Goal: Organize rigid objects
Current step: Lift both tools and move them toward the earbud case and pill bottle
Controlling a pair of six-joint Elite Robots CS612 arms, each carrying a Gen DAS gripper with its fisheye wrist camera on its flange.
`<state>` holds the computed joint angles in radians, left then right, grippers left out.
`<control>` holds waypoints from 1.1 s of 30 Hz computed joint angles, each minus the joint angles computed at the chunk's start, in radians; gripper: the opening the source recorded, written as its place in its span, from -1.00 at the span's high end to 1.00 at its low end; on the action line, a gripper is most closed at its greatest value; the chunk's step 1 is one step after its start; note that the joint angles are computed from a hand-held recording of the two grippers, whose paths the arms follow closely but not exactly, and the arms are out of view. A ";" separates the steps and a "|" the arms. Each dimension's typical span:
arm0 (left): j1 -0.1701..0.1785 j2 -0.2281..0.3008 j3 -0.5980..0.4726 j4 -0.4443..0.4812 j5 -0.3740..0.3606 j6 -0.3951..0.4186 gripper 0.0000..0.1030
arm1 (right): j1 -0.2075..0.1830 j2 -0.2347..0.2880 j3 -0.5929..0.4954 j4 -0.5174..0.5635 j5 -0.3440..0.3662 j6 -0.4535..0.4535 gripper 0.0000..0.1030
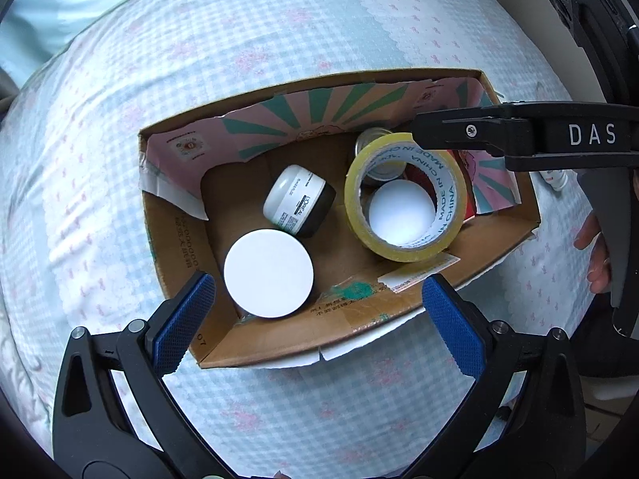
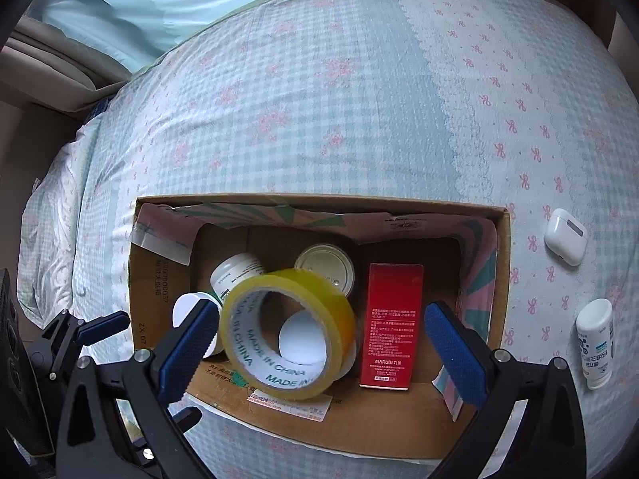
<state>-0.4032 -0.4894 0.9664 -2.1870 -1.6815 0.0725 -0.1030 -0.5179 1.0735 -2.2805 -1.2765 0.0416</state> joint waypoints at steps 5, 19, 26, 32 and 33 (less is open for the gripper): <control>0.003 -0.013 0.013 -0.006 -0.005 -0.020 -1.00 | 0.002 -0.008 0.003 0.005 -0.009 -0.004 -1.00; -0.004 -0.131 0.103 -0.091 0.089 -0.105 -1.00 | 0.009 -0.140 0.112 -0.043 -0.067 -0.038 -1.00; -0.016 -0.174 0.099 -0.117 0.092 -0.108 -1.00 | -0.014 -0.252 0.225 -0.119 -0.132 -0.054 -1.00; -0.059 -0.151 0.027 -0.116 0.076 -0.071 -1.00 | -0.049 -0.329 0.323 -0.185 -0.254 -0.118 -1.00; -0.068 -0.143 0.008 -0.107 0.078 -0.061 -1.00 | -0.056 -0.338 0.338 -0.201 -0.278 -0.130 -1.00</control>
